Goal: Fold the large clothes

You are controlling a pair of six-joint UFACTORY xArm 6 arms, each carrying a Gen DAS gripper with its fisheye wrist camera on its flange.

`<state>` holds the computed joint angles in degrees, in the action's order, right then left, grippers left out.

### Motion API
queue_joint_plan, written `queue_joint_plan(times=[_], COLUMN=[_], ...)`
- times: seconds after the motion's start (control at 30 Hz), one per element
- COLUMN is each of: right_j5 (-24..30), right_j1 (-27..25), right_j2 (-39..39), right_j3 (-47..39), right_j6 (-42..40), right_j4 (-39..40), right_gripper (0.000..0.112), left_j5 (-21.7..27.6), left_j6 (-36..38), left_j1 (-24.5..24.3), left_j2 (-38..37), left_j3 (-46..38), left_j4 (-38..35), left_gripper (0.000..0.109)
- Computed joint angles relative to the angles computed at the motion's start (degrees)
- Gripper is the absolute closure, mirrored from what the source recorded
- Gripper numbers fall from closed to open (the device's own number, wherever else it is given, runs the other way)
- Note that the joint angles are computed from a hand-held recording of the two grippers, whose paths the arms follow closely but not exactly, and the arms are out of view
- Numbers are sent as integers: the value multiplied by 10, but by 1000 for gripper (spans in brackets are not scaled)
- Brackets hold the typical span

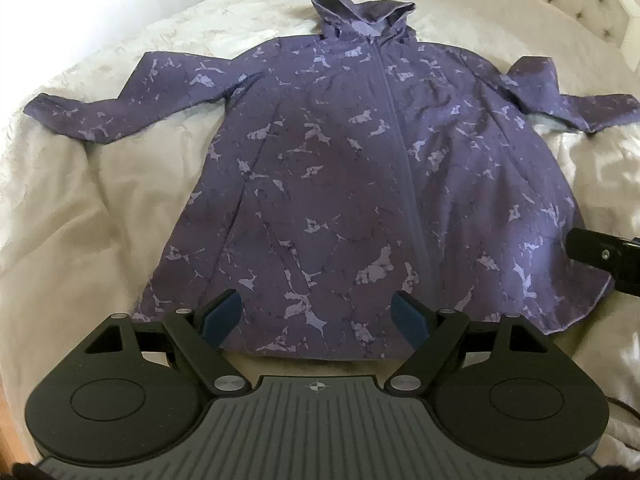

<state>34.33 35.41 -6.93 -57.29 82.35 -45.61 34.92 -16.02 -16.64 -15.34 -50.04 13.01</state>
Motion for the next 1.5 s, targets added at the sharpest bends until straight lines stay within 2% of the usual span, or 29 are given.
queue_joint_plan(times=[0.5, 1.27, 1.5], right_j5=[-3, -5, -14], right_j1=[-2, -2, -1], right_j2=[4, 6, 6], right_j3=[-3, -3, -2], right_j6=[-24, -26, 4], right_j4=[31, 33, -4], right_gripper=[10, 10, 10], left_j5=[6, 7, 1], left_j6=[2, 9, 6], left_j1=[-2, 1, 3], left_j2=[5, 9, 11], left_j3=[-2, -2, -2], left_j4=[-7, -14, -10], left_gripper=[27, 27, 27])
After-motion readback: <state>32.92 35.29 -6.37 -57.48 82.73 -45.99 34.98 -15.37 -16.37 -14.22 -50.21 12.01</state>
